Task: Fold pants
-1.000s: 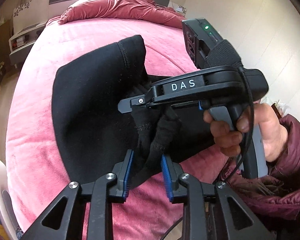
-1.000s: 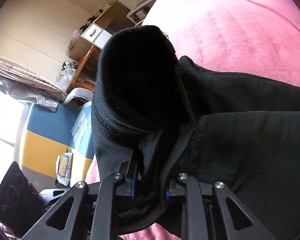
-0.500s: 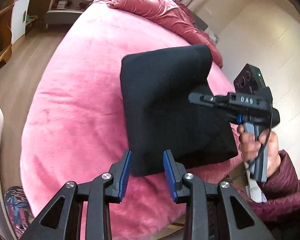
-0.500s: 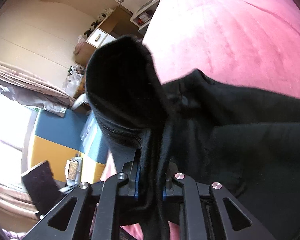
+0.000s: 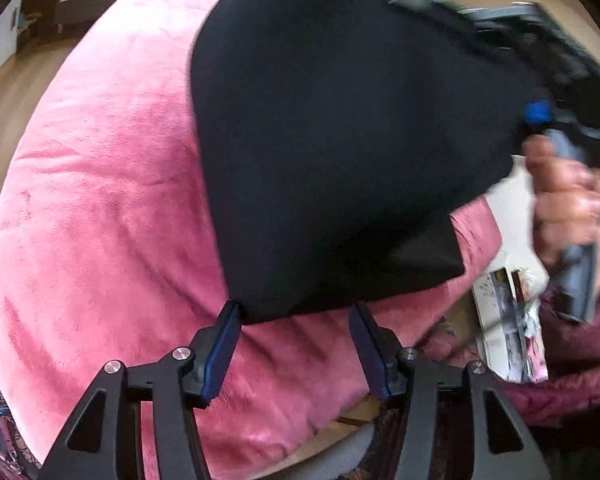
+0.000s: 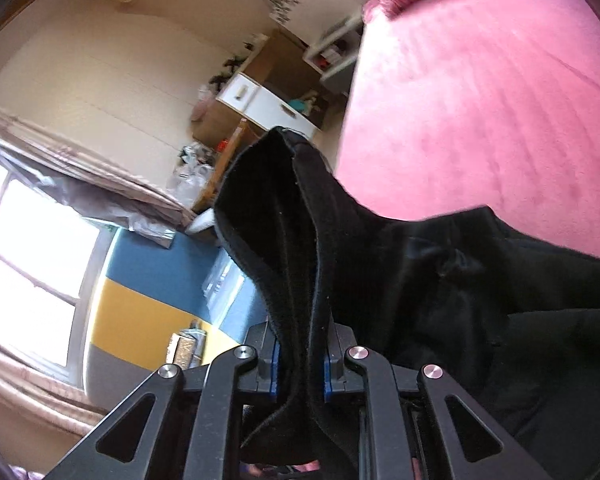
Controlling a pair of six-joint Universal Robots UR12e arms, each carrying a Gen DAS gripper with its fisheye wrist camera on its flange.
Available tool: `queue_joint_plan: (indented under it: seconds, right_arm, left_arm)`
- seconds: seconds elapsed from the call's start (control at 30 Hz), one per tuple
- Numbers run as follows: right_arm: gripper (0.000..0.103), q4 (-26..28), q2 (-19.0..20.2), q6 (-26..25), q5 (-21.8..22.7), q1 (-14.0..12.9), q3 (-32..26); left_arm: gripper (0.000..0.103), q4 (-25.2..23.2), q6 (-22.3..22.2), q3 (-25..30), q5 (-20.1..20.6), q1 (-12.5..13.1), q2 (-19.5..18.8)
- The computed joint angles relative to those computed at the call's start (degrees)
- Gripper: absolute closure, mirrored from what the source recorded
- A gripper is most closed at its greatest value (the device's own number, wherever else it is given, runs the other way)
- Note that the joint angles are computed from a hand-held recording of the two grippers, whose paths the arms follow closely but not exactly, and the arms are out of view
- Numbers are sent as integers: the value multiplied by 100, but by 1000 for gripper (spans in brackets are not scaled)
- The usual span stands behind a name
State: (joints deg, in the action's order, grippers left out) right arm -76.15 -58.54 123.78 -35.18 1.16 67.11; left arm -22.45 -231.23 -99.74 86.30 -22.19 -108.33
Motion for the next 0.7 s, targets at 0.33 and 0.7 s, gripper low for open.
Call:
queue_joint_plan:
  seconds: [0.33,0.7]
  right_arm:
    - [88,-25,-250,-403,452,-300,69]
    - [88,-854,-408,173,706,-710,314]
  left_arm:
    - [46,-10,255,298,-8,38,-161]
    - [75,138,1345,643,-227,-1,-336]
